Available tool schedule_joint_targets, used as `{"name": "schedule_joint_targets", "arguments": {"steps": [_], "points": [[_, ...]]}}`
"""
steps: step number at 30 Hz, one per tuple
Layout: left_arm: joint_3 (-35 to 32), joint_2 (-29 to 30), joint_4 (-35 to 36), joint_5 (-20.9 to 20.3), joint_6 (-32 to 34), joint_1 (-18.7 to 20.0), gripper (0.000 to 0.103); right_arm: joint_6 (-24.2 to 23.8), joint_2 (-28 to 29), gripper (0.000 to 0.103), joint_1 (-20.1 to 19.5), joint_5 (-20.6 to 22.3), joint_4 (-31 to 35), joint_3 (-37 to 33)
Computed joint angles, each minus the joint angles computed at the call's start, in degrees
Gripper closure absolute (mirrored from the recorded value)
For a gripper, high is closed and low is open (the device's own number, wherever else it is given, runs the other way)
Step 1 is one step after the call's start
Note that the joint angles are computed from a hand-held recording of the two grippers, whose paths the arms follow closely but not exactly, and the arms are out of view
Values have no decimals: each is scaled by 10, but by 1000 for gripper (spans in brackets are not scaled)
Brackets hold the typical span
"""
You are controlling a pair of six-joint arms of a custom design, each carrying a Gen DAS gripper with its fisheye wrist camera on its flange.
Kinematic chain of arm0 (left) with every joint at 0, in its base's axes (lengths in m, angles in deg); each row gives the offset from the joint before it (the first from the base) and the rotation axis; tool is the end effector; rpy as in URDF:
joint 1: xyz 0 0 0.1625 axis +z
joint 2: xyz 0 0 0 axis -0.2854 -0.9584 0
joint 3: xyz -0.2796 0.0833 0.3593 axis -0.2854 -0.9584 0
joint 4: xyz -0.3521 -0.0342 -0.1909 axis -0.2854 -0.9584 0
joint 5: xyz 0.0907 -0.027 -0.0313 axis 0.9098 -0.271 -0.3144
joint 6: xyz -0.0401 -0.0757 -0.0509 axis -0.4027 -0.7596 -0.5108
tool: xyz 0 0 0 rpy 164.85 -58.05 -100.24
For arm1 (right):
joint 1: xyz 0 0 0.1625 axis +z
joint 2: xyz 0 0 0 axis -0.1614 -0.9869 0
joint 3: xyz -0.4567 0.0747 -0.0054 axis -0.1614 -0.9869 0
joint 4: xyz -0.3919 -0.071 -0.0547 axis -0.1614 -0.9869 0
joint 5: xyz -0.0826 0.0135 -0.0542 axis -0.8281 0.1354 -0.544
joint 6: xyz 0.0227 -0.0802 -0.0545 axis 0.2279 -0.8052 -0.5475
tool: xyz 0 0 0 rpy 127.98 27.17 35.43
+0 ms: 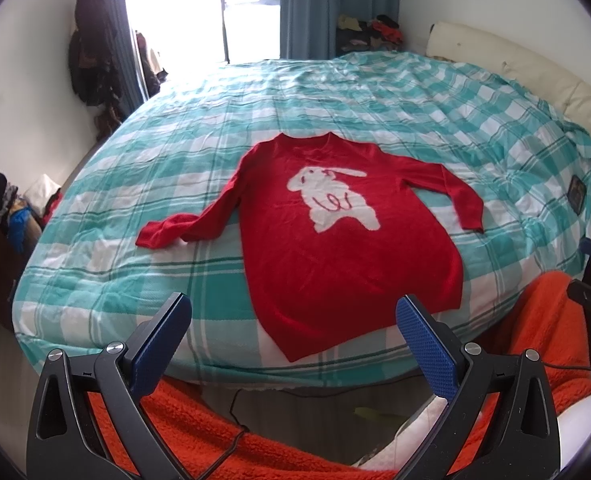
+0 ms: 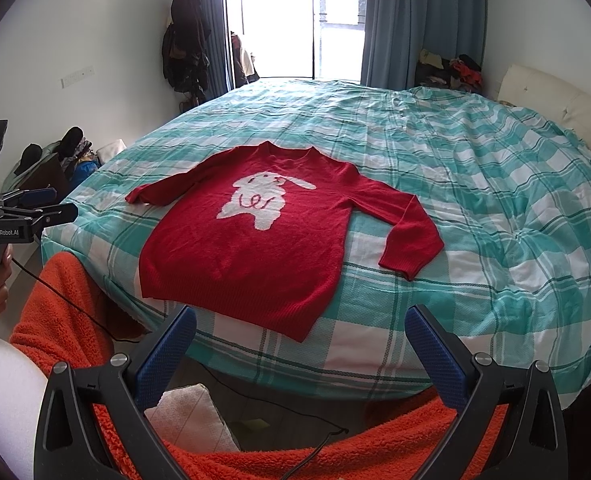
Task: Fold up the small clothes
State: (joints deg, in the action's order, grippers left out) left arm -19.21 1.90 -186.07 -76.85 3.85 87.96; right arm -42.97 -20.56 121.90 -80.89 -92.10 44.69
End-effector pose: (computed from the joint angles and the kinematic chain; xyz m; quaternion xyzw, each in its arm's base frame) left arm -0.0597 -0.8177 0.4415 0.1246 0.8632 -0.3361 0.3554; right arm 0.4154 -0.7864 0.1044 0.3075 -0.8684 0.2803 0.2697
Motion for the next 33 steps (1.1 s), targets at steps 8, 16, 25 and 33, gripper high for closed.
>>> {"name": "schedule_joint_targets", "arguments": {"steps": [8, 16, 25, 33], "points": [[0, 1, 2, 1, -2, -1, 1, 0, 3, 0, 1, 0, 2, -4], [13, -4, -14, 7, 1, -2, 1, 3, -1, 0, 0, 7, -19, 9], [-16, 17, 33, 55, -42, 1, 1, -7, 1, 0, -4, 12, -31, 4], [-36, 28, 98, 92, -92, 9, 1, -18, 11, 0, -3, 1, -23, -17]]}}
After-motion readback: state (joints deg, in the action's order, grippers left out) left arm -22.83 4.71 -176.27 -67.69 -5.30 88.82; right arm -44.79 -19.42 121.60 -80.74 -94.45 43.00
